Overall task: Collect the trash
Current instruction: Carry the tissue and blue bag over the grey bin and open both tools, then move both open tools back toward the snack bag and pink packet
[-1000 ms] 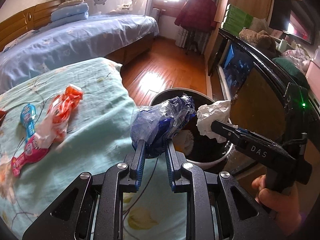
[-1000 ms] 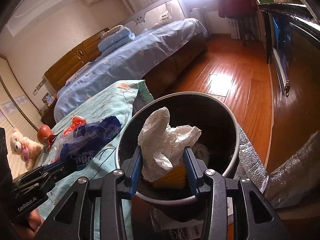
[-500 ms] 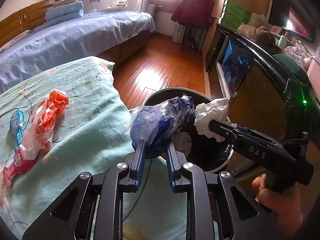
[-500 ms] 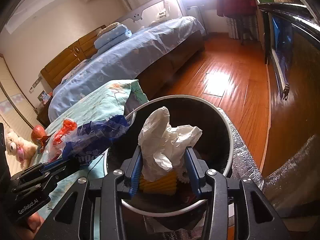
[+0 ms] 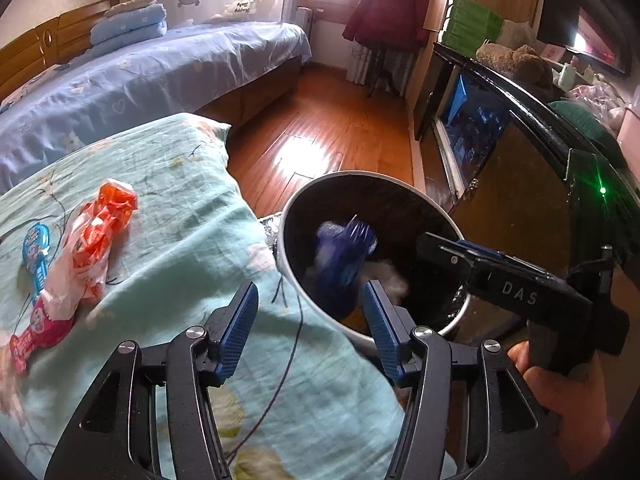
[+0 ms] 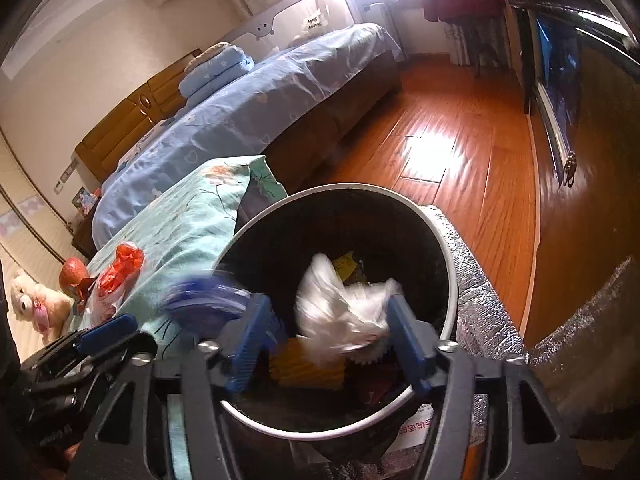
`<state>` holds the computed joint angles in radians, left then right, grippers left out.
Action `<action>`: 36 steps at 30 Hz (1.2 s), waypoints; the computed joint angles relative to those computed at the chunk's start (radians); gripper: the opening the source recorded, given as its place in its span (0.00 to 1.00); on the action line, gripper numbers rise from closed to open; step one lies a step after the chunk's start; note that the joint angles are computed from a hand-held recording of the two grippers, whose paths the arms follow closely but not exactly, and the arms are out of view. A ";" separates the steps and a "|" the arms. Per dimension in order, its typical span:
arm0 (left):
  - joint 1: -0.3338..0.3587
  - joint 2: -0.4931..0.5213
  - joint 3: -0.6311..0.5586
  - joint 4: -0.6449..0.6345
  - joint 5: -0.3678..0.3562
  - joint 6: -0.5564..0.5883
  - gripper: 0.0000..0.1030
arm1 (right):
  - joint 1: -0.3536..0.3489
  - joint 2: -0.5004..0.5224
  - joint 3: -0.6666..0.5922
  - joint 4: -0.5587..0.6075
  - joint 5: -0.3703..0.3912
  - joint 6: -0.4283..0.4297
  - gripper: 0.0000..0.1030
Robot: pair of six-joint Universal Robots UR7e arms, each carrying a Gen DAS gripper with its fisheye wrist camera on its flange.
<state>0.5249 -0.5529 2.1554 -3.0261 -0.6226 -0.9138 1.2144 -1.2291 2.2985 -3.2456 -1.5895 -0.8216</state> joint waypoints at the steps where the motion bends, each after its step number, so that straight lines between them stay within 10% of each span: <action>1: -0.004 -0.005 0.009 0.003 0.001 -0.012 0.54 | -0.002 -0.003 0.002 0.000 0.004 0.000 0.67; 36: -0.270 -0.301 0.445 0.360 -0.022 -0.825 0.56 | 0.121 0.042 0.176 -0.050 0.025 -0.033 0.75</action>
